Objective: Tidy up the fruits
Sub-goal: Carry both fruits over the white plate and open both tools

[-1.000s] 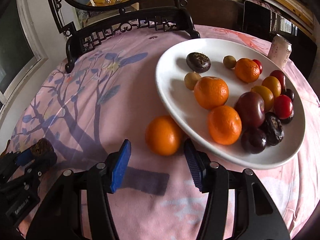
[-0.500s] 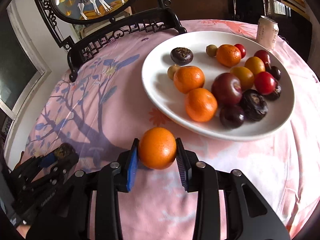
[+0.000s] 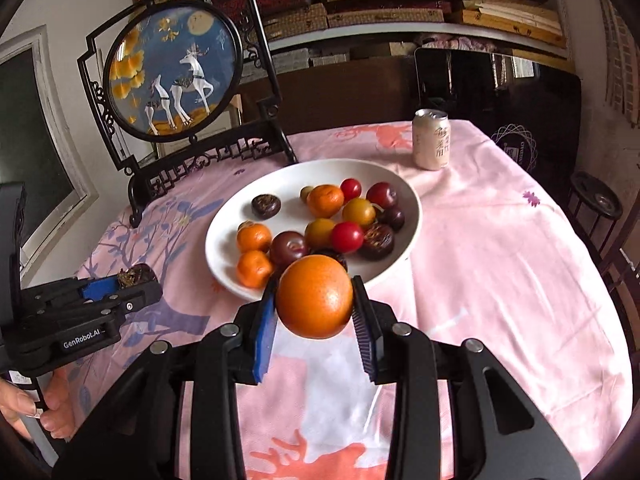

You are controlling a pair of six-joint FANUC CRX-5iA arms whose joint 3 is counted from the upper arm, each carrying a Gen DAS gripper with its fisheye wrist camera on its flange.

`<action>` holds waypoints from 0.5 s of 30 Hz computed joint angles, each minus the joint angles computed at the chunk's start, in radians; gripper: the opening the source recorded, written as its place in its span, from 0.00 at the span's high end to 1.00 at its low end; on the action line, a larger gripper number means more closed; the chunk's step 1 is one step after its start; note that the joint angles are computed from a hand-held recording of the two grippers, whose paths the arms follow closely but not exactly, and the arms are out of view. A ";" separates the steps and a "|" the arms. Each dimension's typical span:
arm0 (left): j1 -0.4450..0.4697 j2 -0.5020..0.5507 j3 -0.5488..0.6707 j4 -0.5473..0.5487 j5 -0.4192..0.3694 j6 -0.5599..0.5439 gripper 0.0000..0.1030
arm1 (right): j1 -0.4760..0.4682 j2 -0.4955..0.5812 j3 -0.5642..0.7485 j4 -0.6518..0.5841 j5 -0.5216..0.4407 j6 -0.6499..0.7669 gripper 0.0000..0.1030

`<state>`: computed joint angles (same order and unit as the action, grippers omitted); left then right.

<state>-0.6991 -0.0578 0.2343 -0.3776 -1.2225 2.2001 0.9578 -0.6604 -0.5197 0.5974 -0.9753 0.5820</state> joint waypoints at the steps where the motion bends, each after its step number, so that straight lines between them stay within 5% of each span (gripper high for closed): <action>1: -0.001 0.028 0.033 -0.003 0.003 -0.005 0.58 | -0.014 0.003 -0.002 0.007 0.015 0.016 0.65; 15: 0.072 0.289 0.297 0.016 -0.028 -0.055 0.58 | -0.179 0.203 0.088 -0.093 0.209 0.263 0.65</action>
